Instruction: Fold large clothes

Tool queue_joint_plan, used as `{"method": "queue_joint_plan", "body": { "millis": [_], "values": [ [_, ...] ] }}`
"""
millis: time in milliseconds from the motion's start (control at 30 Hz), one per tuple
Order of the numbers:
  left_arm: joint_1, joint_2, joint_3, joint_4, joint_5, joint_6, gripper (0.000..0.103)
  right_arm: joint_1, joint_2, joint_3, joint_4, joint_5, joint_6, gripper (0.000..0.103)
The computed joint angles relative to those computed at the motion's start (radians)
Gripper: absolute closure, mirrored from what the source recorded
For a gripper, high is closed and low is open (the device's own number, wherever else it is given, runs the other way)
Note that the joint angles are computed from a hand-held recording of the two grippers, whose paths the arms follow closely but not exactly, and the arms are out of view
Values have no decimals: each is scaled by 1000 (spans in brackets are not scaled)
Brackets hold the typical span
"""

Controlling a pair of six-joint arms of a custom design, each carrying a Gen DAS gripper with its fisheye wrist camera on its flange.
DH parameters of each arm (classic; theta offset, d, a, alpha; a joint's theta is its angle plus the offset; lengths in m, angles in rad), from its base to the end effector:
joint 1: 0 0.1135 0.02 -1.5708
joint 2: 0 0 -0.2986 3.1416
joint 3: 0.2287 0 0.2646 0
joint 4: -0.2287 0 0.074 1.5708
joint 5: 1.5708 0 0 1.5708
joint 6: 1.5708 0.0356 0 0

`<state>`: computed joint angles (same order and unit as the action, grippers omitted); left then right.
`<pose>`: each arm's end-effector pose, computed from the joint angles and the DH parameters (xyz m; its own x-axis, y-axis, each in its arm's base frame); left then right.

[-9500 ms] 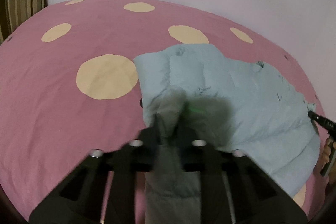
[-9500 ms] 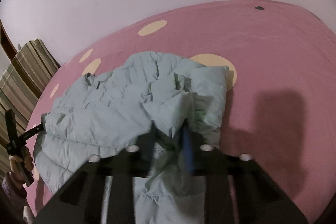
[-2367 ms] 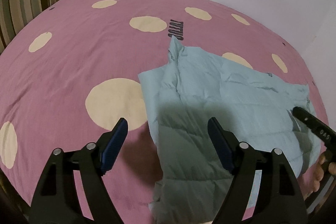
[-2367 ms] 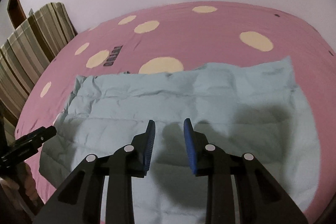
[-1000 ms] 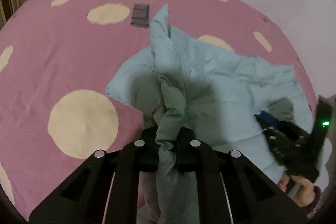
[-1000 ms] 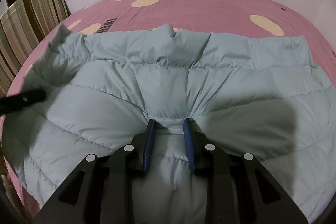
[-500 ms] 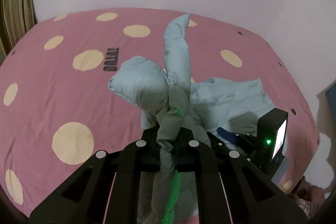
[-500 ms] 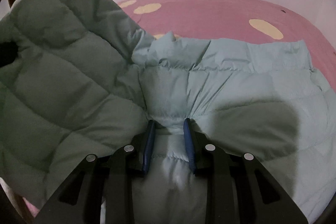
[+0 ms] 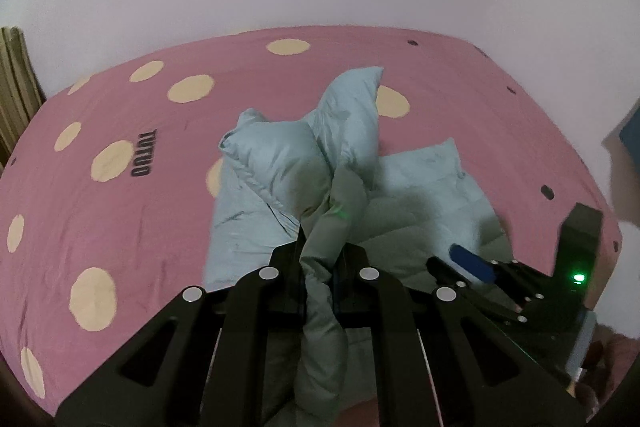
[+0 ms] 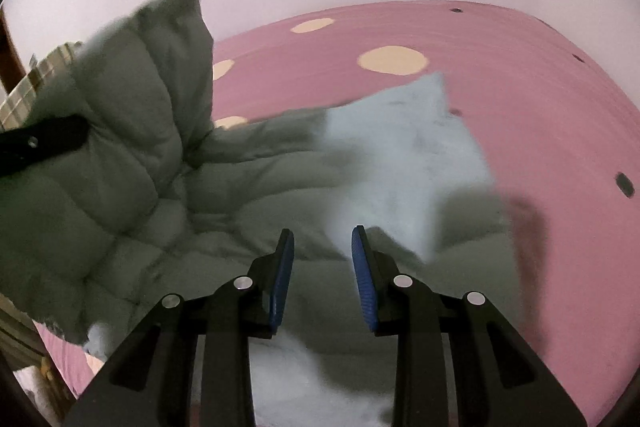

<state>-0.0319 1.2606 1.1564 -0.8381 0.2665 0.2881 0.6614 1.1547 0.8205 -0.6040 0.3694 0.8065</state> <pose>0.2547 -0.0175 0.3431 -0.7225 0.2973 -0.6242 0.4076 0.9124 -0.0372 0.1861 0.1286 0.2723 -0.7323 0.2831 -0.6194 0.1796 0.9576 0.2253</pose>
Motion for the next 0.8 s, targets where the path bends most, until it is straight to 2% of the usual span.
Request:
{"method": "queue_joint_plan", "body": {
  "millis": [233,333,500,600,700,800],
  "values": [
    [-237,10,-148,159,-153,-164,95,-92,-187,-93,-82,-11,-17,72],
    [-314,21,-206,207,-191,-235,95,-111,-246,-117,-121,-4,-16,72],
    [-404,30,-291,300,-255,-292,95,-146,-293,-142,-151,-14,-19,72],
    [-414,6,-304,308,-251,-303,94,-160,-299,-144,-156,-23,-22,72],
    [-403,-41,-297,277,-212,-295,89,-180,-297,-135,-156,-28,-39,72],
    [-392,-114,-283,231,-173,-287,71,-156,-283,-111,-164,-9,-28,72]
  ]
}}
